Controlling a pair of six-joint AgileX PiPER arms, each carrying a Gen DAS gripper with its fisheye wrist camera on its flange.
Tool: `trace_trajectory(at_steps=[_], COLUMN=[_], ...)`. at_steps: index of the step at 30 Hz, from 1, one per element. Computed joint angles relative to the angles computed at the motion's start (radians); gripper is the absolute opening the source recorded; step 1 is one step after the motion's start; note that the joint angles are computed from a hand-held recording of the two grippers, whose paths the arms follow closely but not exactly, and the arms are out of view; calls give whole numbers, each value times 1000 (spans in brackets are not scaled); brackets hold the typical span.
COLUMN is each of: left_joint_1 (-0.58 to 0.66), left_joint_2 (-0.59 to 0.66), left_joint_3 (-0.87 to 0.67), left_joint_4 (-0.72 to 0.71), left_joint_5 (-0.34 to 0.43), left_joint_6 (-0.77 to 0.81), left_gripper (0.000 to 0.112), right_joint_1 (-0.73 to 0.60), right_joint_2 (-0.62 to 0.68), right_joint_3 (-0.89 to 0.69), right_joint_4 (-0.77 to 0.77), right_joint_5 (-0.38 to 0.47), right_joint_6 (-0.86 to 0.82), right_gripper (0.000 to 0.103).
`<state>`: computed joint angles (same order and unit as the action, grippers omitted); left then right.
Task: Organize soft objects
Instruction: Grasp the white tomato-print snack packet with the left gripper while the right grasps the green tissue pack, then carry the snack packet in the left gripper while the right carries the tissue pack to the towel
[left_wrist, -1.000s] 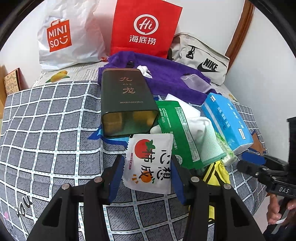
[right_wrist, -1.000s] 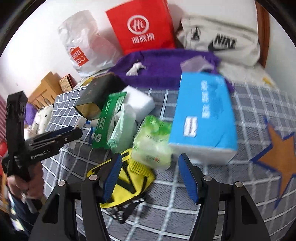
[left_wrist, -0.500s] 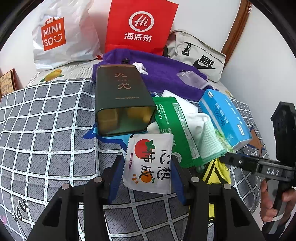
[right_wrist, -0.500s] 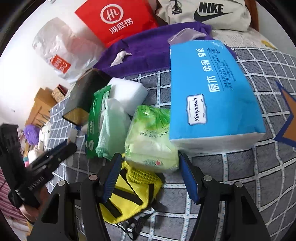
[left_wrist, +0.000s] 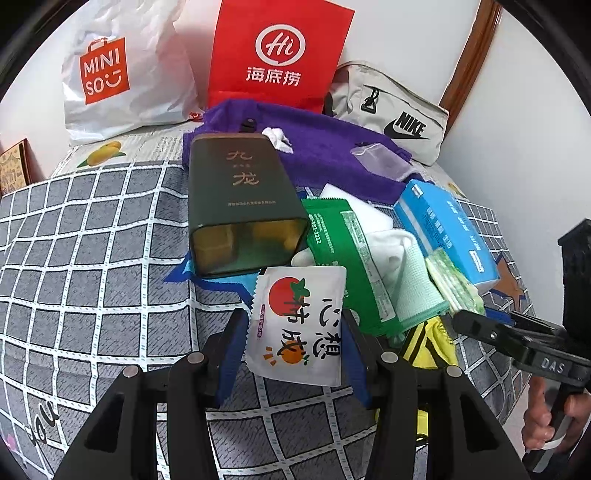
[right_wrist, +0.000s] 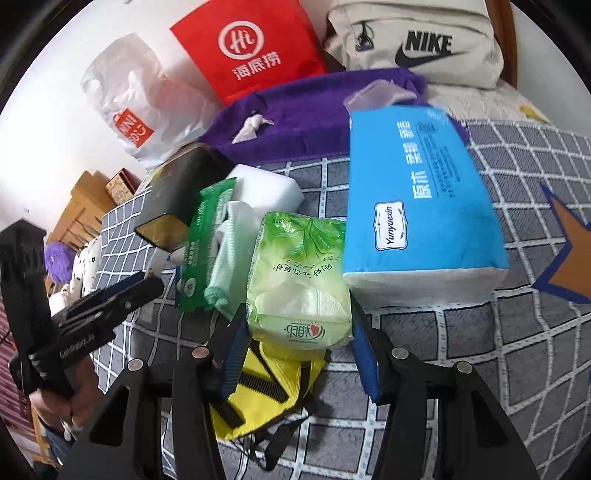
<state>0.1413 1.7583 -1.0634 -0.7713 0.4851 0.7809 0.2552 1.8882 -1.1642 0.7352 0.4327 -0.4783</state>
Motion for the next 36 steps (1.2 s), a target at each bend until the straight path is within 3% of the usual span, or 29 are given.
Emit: trace_trajectory(at_steps=[8,19,25,36], left_joint_1=[15,-1,-29,-49], left_joint_2=[-53,-112,-117,-37], left_joint_3=[-1,-65,-131,-334], left_joint_4=[32,149,270,433], left_joint_5=[27,85,99,213], left_joint_6=[-44,-182,-312,-476], left_gripper=[47,47,47,47], right_joint_1=[0,-16,-39,-73], right_joint_2=[-113,-156,-122,-26], right_joint_3=[52,-21,-95,-299], right_joint_4=[-41,-136,-139,-219], right_joint_5=[-6,57,103,239], right_joint_6=[2,66,60,100], right_gripper=[52,52,52,52])
